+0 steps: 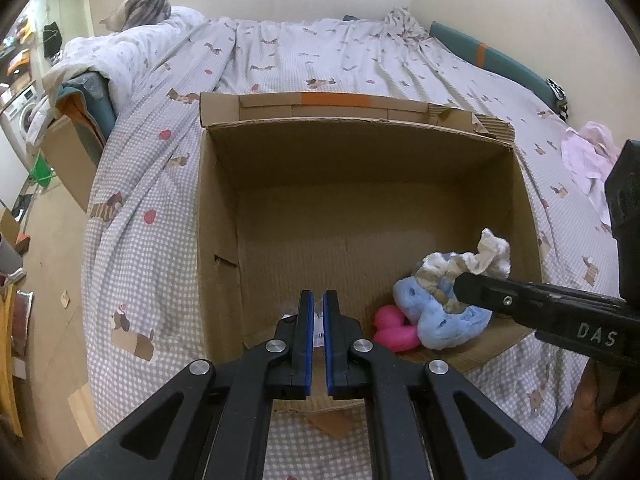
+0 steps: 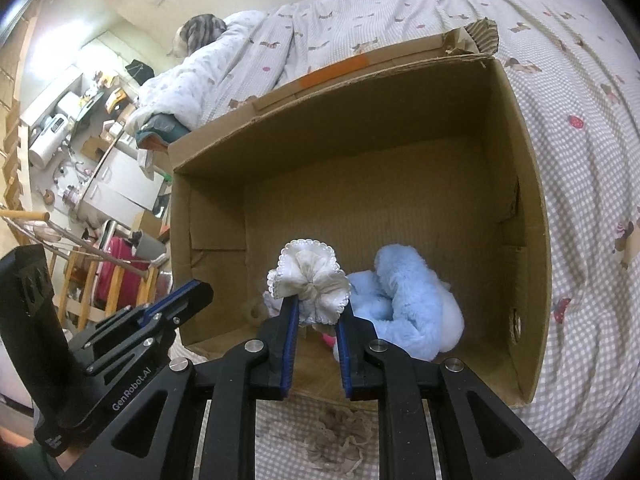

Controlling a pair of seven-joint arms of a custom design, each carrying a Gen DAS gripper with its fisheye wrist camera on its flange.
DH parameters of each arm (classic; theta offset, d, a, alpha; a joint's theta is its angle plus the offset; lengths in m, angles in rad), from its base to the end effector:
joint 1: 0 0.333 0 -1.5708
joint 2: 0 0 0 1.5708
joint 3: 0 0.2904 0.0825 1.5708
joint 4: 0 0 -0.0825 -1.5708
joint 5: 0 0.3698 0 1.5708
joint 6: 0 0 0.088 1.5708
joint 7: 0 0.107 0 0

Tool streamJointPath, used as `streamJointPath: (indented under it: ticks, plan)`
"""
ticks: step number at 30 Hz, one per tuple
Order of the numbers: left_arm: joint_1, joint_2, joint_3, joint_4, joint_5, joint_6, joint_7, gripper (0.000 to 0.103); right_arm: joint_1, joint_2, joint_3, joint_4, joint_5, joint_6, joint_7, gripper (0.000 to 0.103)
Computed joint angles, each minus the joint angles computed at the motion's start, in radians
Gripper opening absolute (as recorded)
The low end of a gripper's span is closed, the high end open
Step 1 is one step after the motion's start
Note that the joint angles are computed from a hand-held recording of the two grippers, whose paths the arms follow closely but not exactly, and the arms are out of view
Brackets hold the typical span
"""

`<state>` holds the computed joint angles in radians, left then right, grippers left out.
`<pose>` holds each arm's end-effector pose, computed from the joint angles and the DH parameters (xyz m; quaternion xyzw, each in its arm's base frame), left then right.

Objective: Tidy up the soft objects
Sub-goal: 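Carry the white scrunchie into the box and open the right gripper, then withdraw the right gripper from the box toward the grey lace scrunchie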

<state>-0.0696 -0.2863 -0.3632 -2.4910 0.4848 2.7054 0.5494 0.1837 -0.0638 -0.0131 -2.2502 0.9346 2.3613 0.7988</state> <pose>0.4209 -0.2145 0.4171 -0.7341 0.6104 -0.2091 0.2117 0.5123 0.0986 0.3961 -0.7557 0.5518 0.0914 0.3407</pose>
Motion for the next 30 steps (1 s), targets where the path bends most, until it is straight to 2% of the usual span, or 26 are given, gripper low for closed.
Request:
streamJointPath:
  ticks: [4, 6, 8, 10, 12, 15, 19, 21, 23, 25, 27, 30]
  plan:
    - [0.004, -0.005, -0.005, 0.000, 0.014, 0.002, -0.018, 0.005, -0.009, 0.001, -0.008, 0.003, 0.031, -0.006, 0.002, 0.028]
    - [0.006, -0.009, -0.006, 0.000, 0.017, 0.001, -0.023, 0.006, -0.013, -0.002, -0.010, 0.001, 0.052, -0.002, 0.001, 0.036]
    - [0.004, -0.014, -0.004, -0.002, 0.014, -0.001, -0.021, 0.012, -0.015, -0.010, -0.011, -0.006, 0.062, 0.007, 0.002, 0.064]
    - [-0.004, -0.016, 0.007, -0.008, -0.012, 0.013, -0.006, 0.031, -0.013, -0.017, -0.012, -0.013, 0.085, 0.021, -0.007, 0.065]
    - [-0.005, -0.019, 0.008, -0.012, -0.033, 0.017, -0.002, 0.082, -0.011, -0.019, -0.013, -0.012, 0.089, 0.020, -0.006, 0.070]
    - [-0.001, -0.026, 0.003, -0.015, -0.043, 0.022, 0.006, 0.084, -0.010, -0.017, -0.016, -0.009, 0.114, 0.002, -0.030, 0.072]
    - [0.024, -0.038, -0.023, -0.006, -0.006, -0.012, -0.037, 0.084, 0.004, -0.038, -0.003, -0.028, 0.097, 0.065, -0.045, 0.080]
    - [0.026, -0.046, -0.020, -0.013, -0.010, -0.013, -0.054, 0.084, 0.013, -0.051, -0.003, -0.038, 0.106, 0.097, -0.064, 0.088]
    - [0.038, -0.066, -0.025, -0.024, 0.001, -0.006, -0.087, 0.084, 0.022, -0.066, -0.007, -0.052, 0.121, 0.131, -0.083, 0.103]
    - [0.065, -0.097, -0.042, -0.042, 0.034, 0.014, -0.133, 0.084, 0.032, -0.080, -0.012, -0.066, 0.145, 0.167, -0.103, 0.103]
    - [0.084, -0.132, -0.054, -0.059, 0.051, 0.036, -0.158, 0.086, 0.037, -0.083, -0.021, -0.067, 0.155, 0.164, -0.102, 0.103]
    - [0.101, -0.177, -0.073, -0.074, 0.047, 0.014, -0.171, 0.096, 0.039, -0.091, -0.025, -0.077, 0.157, 0.179, -0.084, 0.103]
